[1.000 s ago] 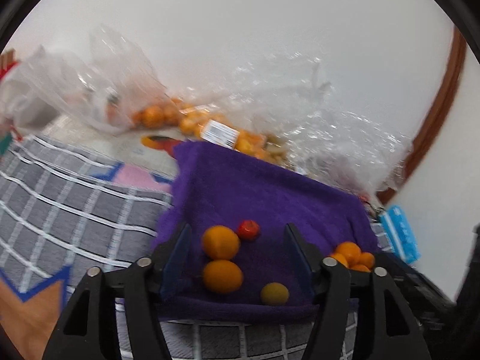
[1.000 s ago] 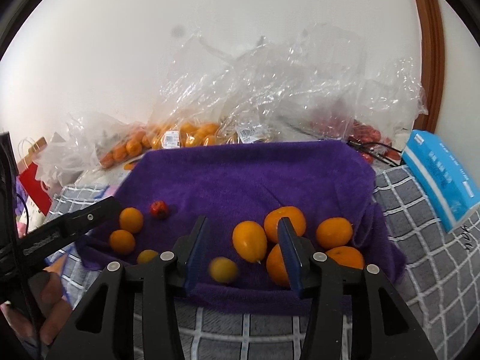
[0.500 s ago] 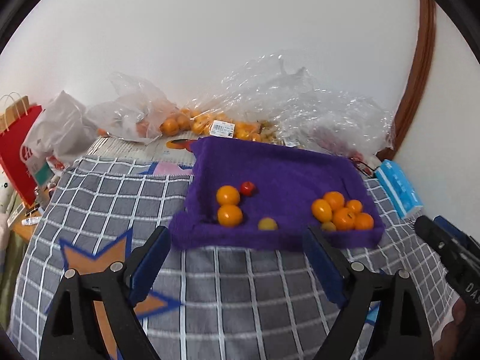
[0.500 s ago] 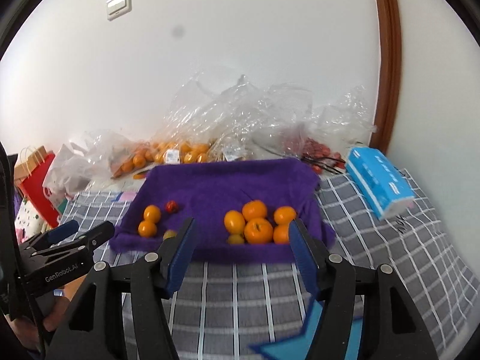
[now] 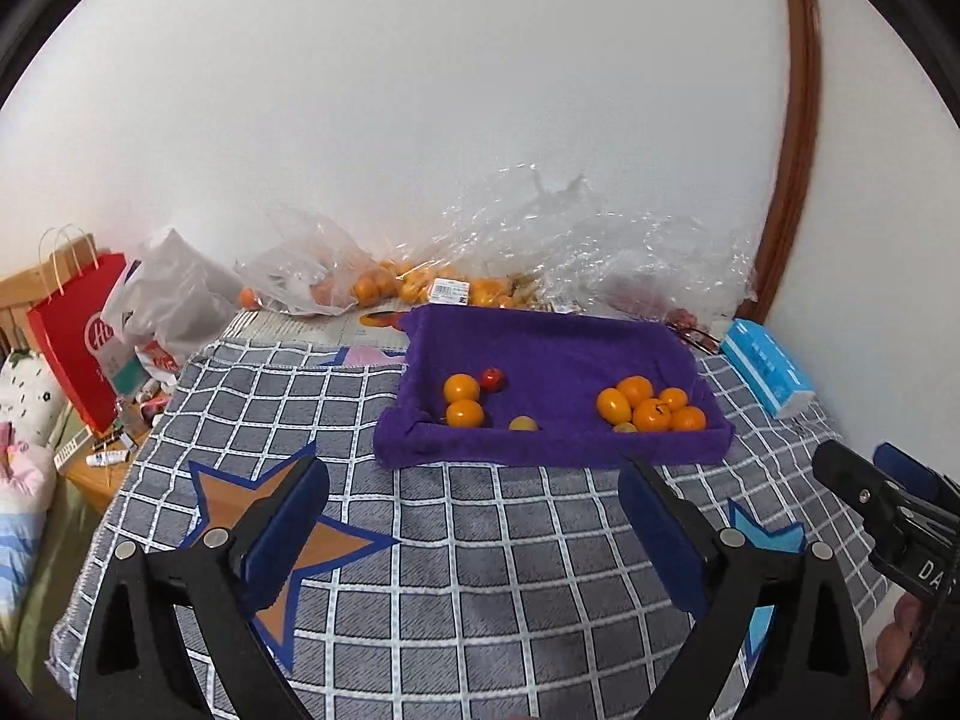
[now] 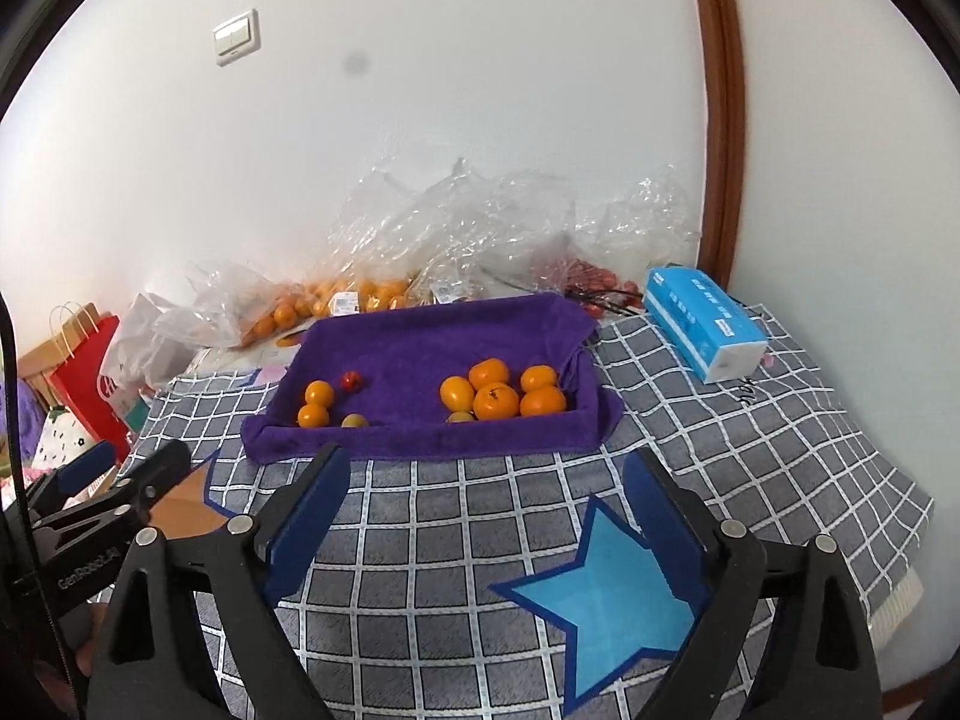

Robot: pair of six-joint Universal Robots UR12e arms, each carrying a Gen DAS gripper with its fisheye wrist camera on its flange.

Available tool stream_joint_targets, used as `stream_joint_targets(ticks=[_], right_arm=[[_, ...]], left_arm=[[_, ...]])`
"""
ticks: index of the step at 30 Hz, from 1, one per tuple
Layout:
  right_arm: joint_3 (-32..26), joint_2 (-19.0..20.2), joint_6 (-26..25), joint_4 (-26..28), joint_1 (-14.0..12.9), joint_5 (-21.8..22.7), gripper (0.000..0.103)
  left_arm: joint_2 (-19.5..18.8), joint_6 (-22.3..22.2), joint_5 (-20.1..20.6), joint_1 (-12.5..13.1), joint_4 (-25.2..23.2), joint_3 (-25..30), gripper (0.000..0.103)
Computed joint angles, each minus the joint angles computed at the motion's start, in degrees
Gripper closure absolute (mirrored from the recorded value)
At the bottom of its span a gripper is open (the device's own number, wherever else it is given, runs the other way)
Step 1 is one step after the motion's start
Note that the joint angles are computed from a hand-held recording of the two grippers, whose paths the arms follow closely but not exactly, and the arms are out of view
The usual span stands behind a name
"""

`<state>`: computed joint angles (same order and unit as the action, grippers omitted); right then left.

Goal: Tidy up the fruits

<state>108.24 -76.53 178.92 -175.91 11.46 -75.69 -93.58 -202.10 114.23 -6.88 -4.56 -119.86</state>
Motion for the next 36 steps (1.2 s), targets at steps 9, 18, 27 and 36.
stream_joint_targets(ticks=[9,18,27,36], right_arm=[[1.57,-1.52,0.40,-0.14,-0.26,0.19,0.008],[2.01,-1.85,0.35,-0.50,-0.26,-0.78,0.008],[1.53,-1.44,0.22,-0.28,0.11,-1.46,0.008],[0.91,-0.79,-0.35,-0.55,0.64,-2.20,0.008]], left_arm=[[0.79,-0.08,-0.97,-0.59,-0.62,-0.22,0.005],[0.40,0.91,0.94,-1.13,-0.76,0.23,0.005],[-0.11,2.11,1.09,-1.27,-0.44,0.67,0.005],[-0.16,1.78,1.72,-0.73,-0.37,0.47,0.005]])
